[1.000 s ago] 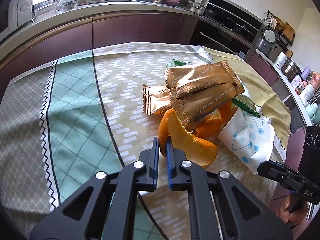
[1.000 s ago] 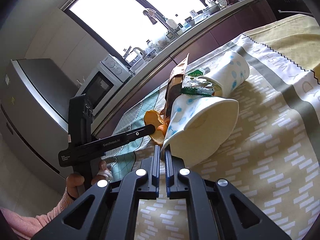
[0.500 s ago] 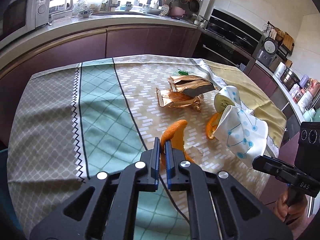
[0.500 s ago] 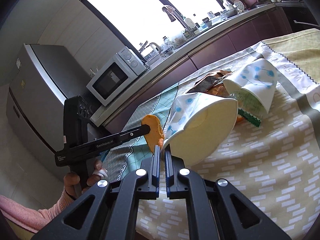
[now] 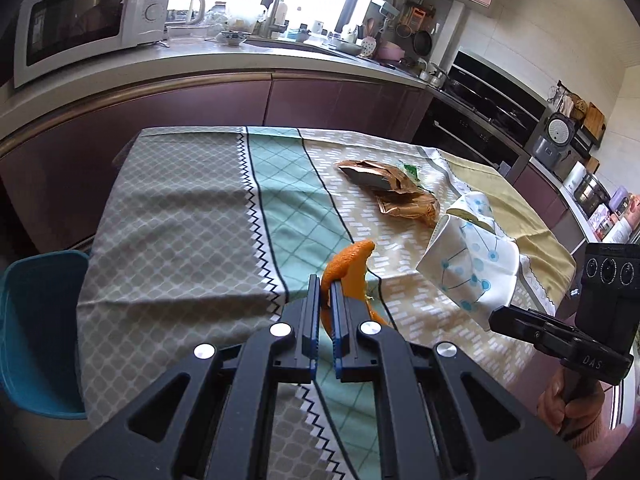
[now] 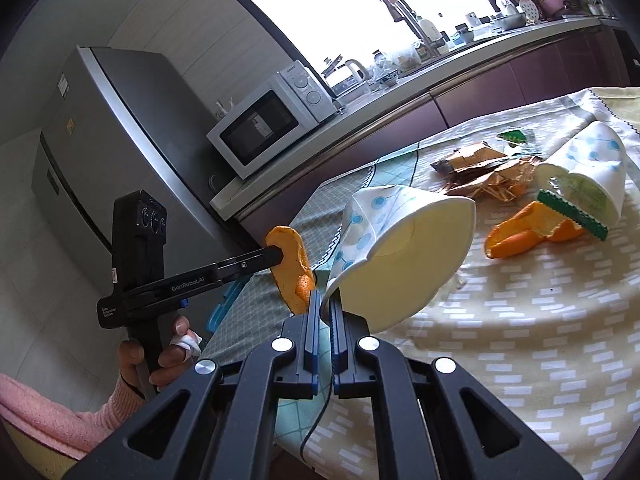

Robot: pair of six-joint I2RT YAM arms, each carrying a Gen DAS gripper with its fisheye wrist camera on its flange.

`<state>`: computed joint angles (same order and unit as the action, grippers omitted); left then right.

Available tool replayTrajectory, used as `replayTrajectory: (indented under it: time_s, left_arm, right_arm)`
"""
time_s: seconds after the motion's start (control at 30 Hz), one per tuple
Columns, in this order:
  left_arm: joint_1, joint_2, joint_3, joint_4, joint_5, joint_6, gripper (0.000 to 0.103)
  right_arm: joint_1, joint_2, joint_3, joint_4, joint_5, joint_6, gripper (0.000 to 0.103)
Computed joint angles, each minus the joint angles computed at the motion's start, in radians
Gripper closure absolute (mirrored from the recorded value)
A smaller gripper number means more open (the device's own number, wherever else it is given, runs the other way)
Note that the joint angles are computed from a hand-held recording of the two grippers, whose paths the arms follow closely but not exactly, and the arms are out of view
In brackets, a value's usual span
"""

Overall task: Collect trash
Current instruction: 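Carry the peel and cup to the teal bin and release both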

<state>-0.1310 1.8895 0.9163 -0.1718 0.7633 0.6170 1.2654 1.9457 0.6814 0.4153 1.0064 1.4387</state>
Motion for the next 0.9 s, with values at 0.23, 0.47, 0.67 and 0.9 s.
replayTrajectory:
  time_s: [0.23, 0.47, 0.67, 0.9]
  left_arm:
    - [0.159, -0.021, 0.027, -0.064, 0.042, 0.080, 0.097]
    - [0.324, 0.001, 0.111, -0.111, 0.072, 0.116, 0.097]
    - [0.442, 0.090, 0.250, -0.138, 0.068, 0.097, 0.097]
    - [0.510, 0.232, 0.423, -0.138, 0.023, 0.038, 0.097]
  right_arm:
    - [-0.088, 0.038, 0.091, 0.099, -0.149, -0.246, 0.099]
    - [-0.179, 0.104, 0.248, 0.109, -0.327, -0.452, 0.099]
    - [-0.253, 0.182, 0.420, 0.063, -0.488, -0.582, 0.099]
    - [-0.323, 0.302, 0.678, -0.072, -0.644, -0.673, 0.099]
